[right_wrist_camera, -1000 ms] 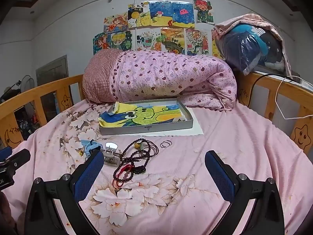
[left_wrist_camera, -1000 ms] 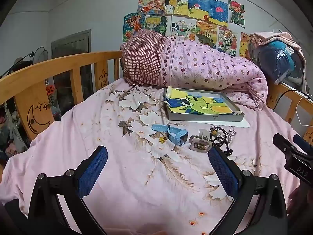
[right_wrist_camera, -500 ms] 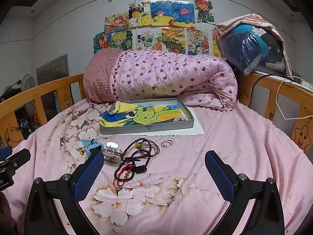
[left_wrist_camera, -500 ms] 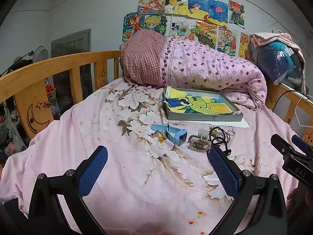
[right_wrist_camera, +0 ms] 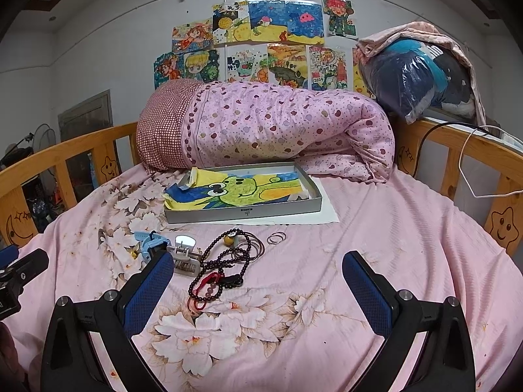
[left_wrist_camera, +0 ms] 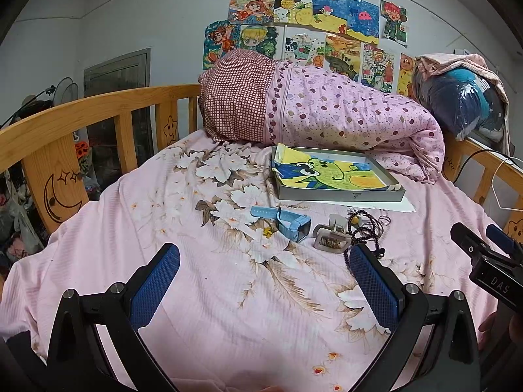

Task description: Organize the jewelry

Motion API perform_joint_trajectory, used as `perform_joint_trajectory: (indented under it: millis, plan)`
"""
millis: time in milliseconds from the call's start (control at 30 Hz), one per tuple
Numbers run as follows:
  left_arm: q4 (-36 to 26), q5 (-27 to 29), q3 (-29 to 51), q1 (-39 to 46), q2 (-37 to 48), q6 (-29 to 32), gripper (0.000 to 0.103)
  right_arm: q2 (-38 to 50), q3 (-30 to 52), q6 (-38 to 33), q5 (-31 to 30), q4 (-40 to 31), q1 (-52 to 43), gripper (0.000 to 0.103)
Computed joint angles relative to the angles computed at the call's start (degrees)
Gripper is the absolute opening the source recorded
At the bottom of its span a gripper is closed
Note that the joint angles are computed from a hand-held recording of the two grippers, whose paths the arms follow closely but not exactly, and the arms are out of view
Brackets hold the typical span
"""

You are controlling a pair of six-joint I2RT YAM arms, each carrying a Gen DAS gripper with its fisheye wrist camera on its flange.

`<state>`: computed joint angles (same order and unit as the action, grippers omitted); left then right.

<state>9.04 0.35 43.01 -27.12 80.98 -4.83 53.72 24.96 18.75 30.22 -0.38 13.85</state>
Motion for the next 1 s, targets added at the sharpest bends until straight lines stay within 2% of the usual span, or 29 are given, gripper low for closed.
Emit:
perform_joint_trajectory:
  millis: [1000]
  plan:
    - [0.1, 0.3, 0.0, 0.2, 0.3, 0.0, 0.102, 0.3, -0.2, 0.6, -0.2, -0.3, 0.1, 0.103]
